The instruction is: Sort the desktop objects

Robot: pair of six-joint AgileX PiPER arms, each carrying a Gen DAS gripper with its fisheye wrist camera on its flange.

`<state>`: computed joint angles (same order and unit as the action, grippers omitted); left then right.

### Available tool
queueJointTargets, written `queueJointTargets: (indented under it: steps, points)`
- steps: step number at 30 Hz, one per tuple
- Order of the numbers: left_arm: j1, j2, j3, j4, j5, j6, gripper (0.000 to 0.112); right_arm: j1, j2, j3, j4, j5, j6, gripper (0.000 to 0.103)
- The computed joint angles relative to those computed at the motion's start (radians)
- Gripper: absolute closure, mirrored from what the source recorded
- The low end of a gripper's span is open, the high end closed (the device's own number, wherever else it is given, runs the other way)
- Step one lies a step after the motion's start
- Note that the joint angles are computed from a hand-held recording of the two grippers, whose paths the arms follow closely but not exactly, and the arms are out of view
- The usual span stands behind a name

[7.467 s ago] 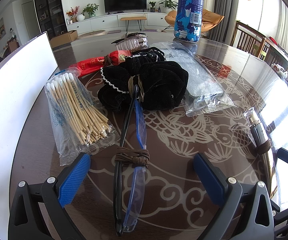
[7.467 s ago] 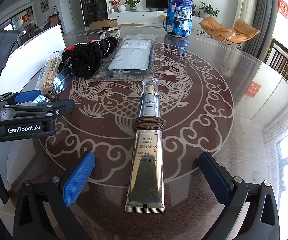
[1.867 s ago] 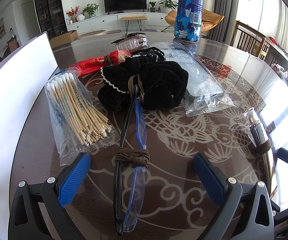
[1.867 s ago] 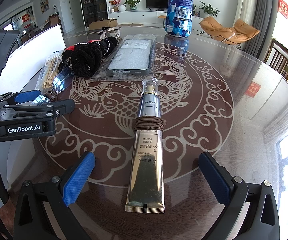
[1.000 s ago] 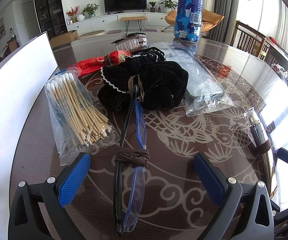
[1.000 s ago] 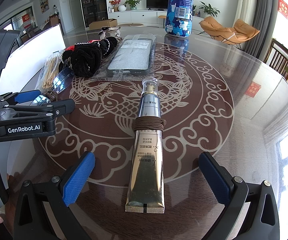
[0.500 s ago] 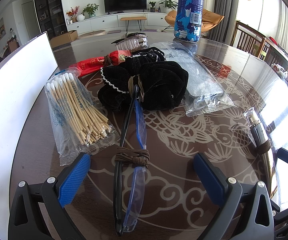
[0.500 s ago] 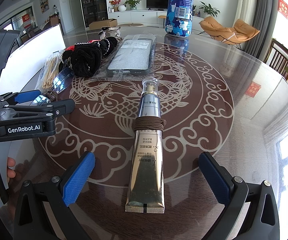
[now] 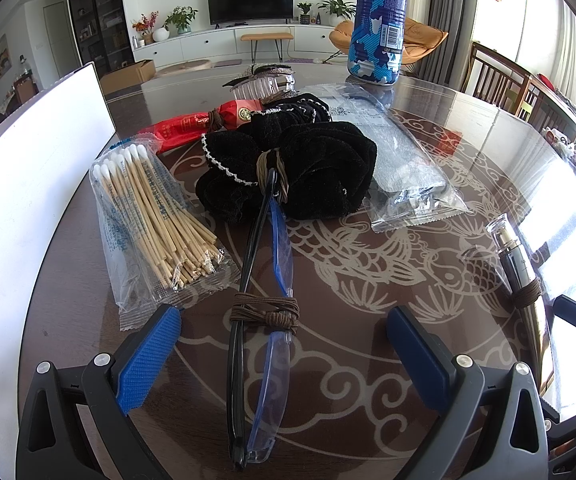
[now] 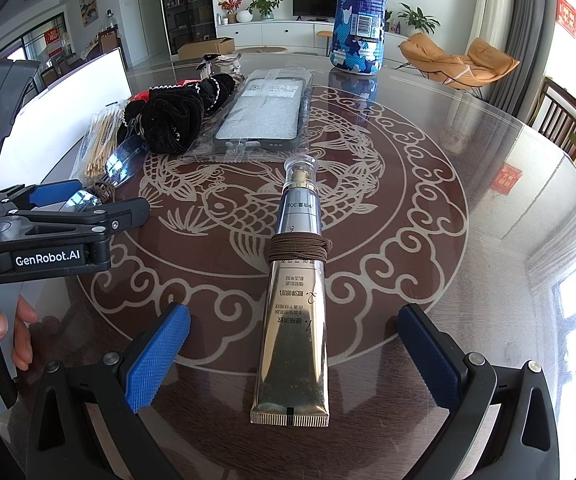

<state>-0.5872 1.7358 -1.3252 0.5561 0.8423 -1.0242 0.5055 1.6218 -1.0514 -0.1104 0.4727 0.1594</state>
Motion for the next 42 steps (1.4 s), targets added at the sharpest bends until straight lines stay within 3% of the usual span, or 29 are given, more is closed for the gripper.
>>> queueJointTargets:
  steps: [15, 19, 24, 26, 28, 29, 30, 33, 36, 42]
  points:
    - [-0.103, -0.22, 0.269, 0.028, -0.036, -0.05, 0.009, -0.002, 0.0, 0.001, 0.007, -0.001, -0.013, 0.0]
    - [-0.098, -0.235, 0.285, 0.022, -0.043, -0.043, 0.009, -0.042, 0.037, -0.064, 0.122, 0.059, -0.188, 0.0]
    - [-0.086, -0.275, 0.315, -0.013, -0.052, -0.015, 0.009, -0.067, 0.133, -0.217, 0.163, 0.166, -0.263, 0.001]
    - [-0.08, -0.309, 0.344, -0.028, -0.065, -0.012, 0.009, -0.068, 0.137, -0.229, 0.201, 0.159, -0.328, 0.013]
    - [-0.072, -0.341, 0.372, -0.045, -0.077, -0.01, 0.009, -0.067, 0.128, -0.23, 0.219, 0.154, -0.352, 0.038]
    - [-0.064, -0.358, 0.385, -0.055, -0.084, -0.011, 0.009, -0.066, 0.12, -0.224, 0.215, 0.15, -0.344, 0.061]
    - [-0.05, -0.374, 0.398, -0.067, -0.097, -0.012, 0.009, -0.068, 0.118, -0.22, 0.229, 0.15, -0.346, 0.072]
    - [0.022, -0.413, 0.426, -0.128, -0.139, -0.001, 0.009, -0.082, 0.068, -0.147, 0.286, 0.118, -0.387, 0.072]
    - [0.105, -0.407, 0.4, -0.287, -0.175, 0.156, 0.009, -0.084, -0.006, -0.046, 0.317, 0.081, -0.423, 0.072]
    - [0.143, -0.244, 0.224, -0.434, -0.162, 0.431, 0.009, -0.118, -0.089, 0.059, 0.418, 0.064, -0.5, 0.072]
